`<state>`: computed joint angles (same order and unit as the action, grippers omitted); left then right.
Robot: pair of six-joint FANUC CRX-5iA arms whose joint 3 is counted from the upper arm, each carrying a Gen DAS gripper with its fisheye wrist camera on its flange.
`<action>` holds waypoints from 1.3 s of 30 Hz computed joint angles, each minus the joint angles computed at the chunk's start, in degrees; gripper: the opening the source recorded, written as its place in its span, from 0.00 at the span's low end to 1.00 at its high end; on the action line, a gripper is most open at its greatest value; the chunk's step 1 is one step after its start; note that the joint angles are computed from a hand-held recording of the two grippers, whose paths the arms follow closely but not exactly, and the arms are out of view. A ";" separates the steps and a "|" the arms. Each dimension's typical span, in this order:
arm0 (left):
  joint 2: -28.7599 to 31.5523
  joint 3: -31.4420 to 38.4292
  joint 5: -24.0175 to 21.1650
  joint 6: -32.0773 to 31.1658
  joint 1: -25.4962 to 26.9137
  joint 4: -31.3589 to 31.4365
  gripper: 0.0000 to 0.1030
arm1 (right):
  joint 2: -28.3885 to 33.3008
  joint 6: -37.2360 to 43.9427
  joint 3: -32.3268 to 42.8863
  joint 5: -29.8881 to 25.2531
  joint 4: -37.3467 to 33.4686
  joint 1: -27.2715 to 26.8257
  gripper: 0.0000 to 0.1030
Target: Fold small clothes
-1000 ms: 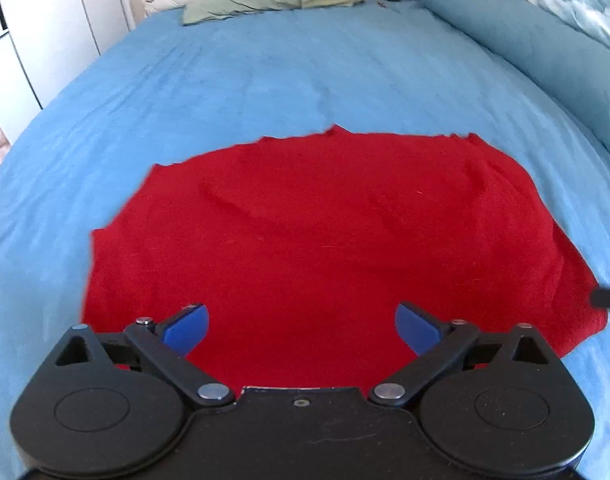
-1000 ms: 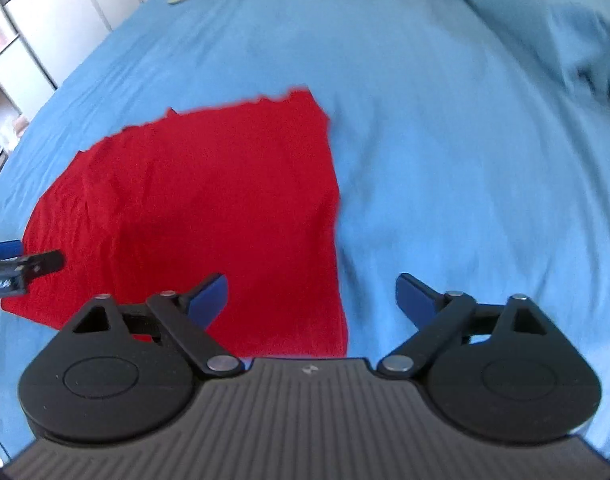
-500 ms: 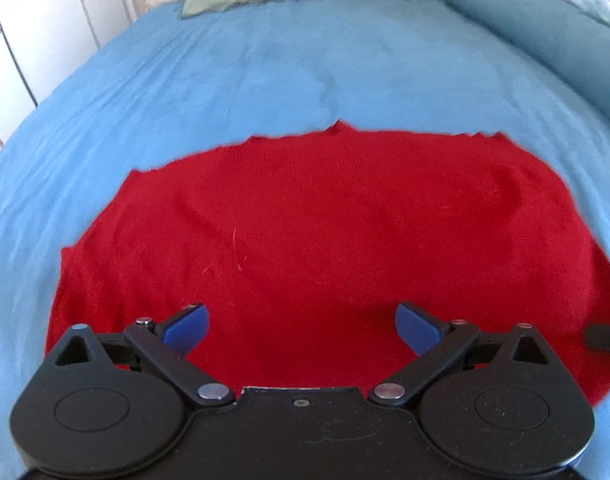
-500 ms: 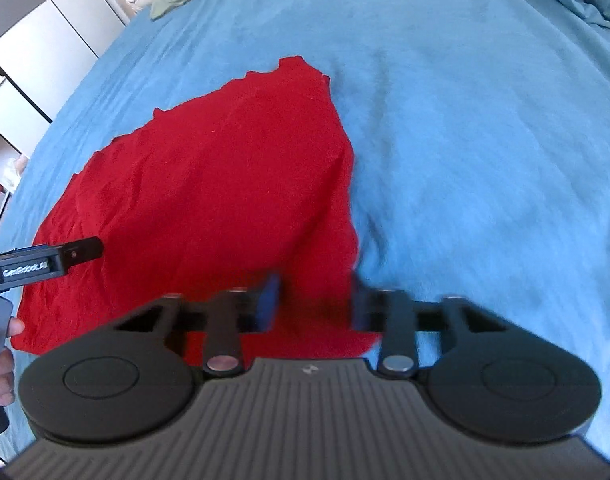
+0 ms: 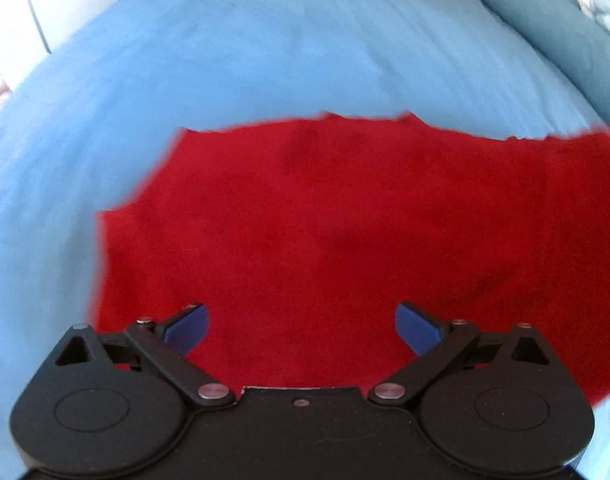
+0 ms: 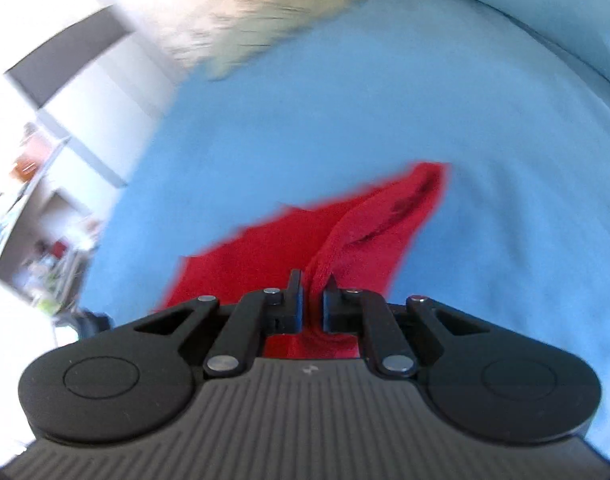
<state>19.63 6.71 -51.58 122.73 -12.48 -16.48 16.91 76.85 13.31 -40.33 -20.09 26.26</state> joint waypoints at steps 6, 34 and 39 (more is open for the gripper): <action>-13.38 -13.83 1.65 -1.52 4.90 -4.43 0.99 | 8.90 21.81 17.30 -12.52 -12.47 6.62 0.23; -24.19 -28.56 11.61 -6.21 9.96 3.33 0.98 | -6.44 -14.46 -27.98 12.64 39.00 20.65 0.95; -22.21 -27.09 11.61 -3.04 9.73 2.06 0.98 | -4.17 -36.45 -34.10 15.64 54.10 22.06 0.93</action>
